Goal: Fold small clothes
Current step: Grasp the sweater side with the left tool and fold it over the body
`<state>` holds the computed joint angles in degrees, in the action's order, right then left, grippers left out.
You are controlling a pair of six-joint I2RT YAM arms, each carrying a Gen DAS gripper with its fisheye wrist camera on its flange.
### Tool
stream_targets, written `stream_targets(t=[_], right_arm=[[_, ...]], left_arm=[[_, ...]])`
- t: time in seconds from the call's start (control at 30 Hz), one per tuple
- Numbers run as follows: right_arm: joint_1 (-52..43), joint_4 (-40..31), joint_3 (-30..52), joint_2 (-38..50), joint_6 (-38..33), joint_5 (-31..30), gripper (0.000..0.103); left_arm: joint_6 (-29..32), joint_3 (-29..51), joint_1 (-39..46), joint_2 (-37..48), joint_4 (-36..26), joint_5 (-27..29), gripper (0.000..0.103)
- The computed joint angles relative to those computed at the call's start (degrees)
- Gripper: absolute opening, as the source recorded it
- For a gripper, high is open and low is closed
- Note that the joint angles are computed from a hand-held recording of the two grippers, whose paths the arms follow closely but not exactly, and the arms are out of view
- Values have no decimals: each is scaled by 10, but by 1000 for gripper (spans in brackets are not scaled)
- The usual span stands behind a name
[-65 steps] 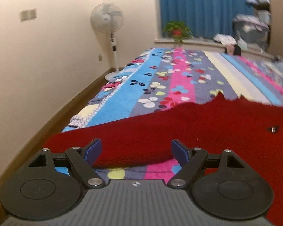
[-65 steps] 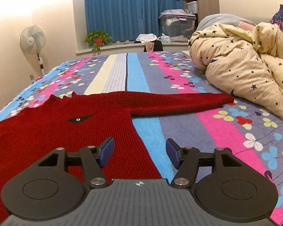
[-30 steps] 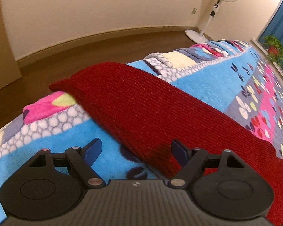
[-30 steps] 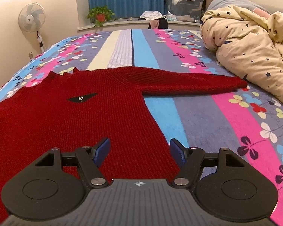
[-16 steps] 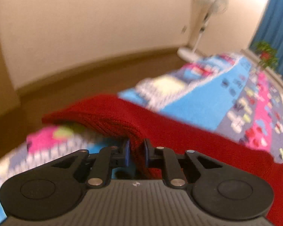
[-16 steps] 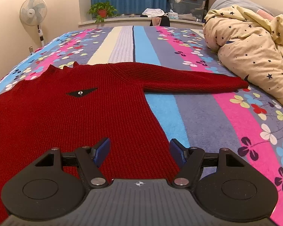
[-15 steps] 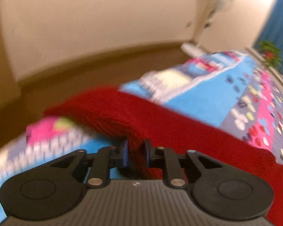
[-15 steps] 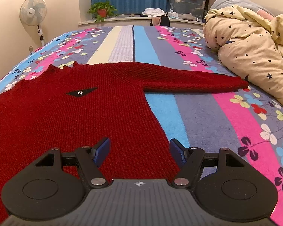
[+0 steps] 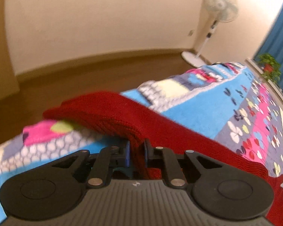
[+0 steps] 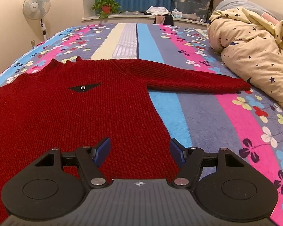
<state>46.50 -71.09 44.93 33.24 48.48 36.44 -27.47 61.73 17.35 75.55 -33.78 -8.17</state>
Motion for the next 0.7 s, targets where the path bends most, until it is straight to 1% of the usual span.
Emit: stream_targets(t=[0.03, 0.07, 0.1, 0.13, 0.17, 0.2, 0.3, 0.33, 0.37, 0.43, 0.5, 0.57, 0.63, 0.67, 0.7], right_arm=[[0, 1, 0, 0, -1, -2, 67], [-2, 4, -1, -2, -5, -6, 60], [-4, 5, -2, -2, -10, -10, 47], [-11, 9, -3, -2, -19, -18, 41], [-17, 11, -4, -2, -26, -26, 31], [-17, 13, -4, 0, -27, -30, 26], [-36, 25, -7, 5, -51, -57, 24], [-48, 27, -8, 10, -61, -74, 24], [-70, 31, -11, 16, -79, -105, 24], [-92, 26, -16, 39, -90, -148, 24], [-87, 20, -20, 60, -92, -162, 24], [-54, 14, -15, 74, -77, -140, 24], [-52, 14, -14, 79, -71, -139, 24], [-52, 14, -14, 80, -69, -139, 25], [-52, 15, -13, 81, -68, -138, 25]], left_arm=[[5, -1, -9, -5, 7, -7, 15], [8, -2, -16, -8, 12, -12, 14], [10, -3, -22, -11, 15, -16, 14], [12, -2, -27, -12, 18, -18, 14], [15, -3, -32, -15, 23, -19, 14], [20, -3, -38, -18, 27, -22, 14], [36, -11, -67, -35, 46, -33, 13], [43, -14, -77, -42, 53, -34, 13], [50, -19, -95, -50, 63, -40, 13], [69, -34, -140, -70, 86, -47, 12], [93, -52, -202, -95, 114, -49, 12], [124, -75, -277, -117, 149, -26, 12], [159, -86, -356, -120, 164, 12, 13], [175, -80, -394, -107, 151, 42, 16], [188, -67, -421, -88, 127, 71, 28]])
